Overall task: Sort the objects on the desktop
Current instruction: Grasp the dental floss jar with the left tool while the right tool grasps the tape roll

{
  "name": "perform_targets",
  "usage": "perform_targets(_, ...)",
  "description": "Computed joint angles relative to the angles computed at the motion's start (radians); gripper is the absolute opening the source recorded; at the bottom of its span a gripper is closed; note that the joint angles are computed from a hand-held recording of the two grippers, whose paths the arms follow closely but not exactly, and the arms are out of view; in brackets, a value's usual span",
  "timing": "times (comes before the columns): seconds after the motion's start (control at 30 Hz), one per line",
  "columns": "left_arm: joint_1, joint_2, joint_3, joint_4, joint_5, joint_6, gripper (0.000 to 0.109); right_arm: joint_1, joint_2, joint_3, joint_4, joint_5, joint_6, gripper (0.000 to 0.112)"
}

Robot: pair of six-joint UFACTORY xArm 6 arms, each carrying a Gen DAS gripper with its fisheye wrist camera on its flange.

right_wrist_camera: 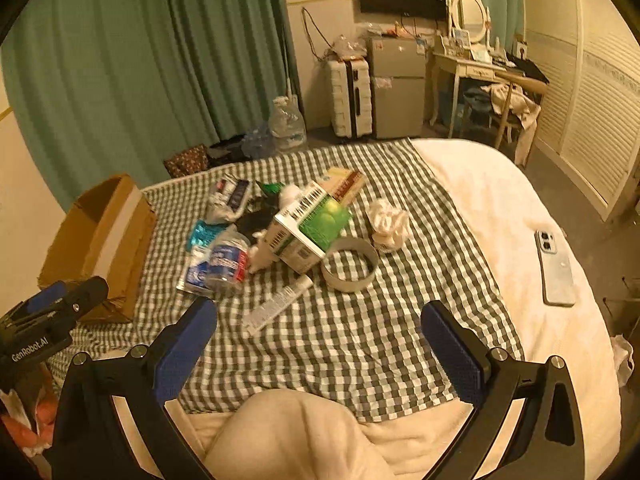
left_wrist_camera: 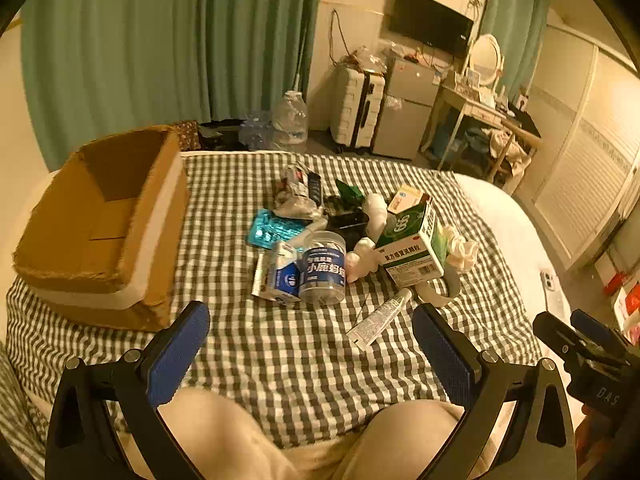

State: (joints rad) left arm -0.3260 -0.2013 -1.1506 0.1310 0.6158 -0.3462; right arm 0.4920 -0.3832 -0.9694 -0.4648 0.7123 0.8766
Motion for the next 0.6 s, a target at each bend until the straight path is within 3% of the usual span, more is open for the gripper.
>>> perform_targets(0.23,-0.014,0.162,-0.105,0.003,0.008,0.007,0.103,-0.080,0.084,0.005,0.099,-0.047,-0.088,0.103)
perform_targets(0.6,-0.014,0.436,-0.306,0.041,0.034,-0.015,0.103,-0.168,0.331,-0.103,0.231,-0.089,-0.221,0.103)
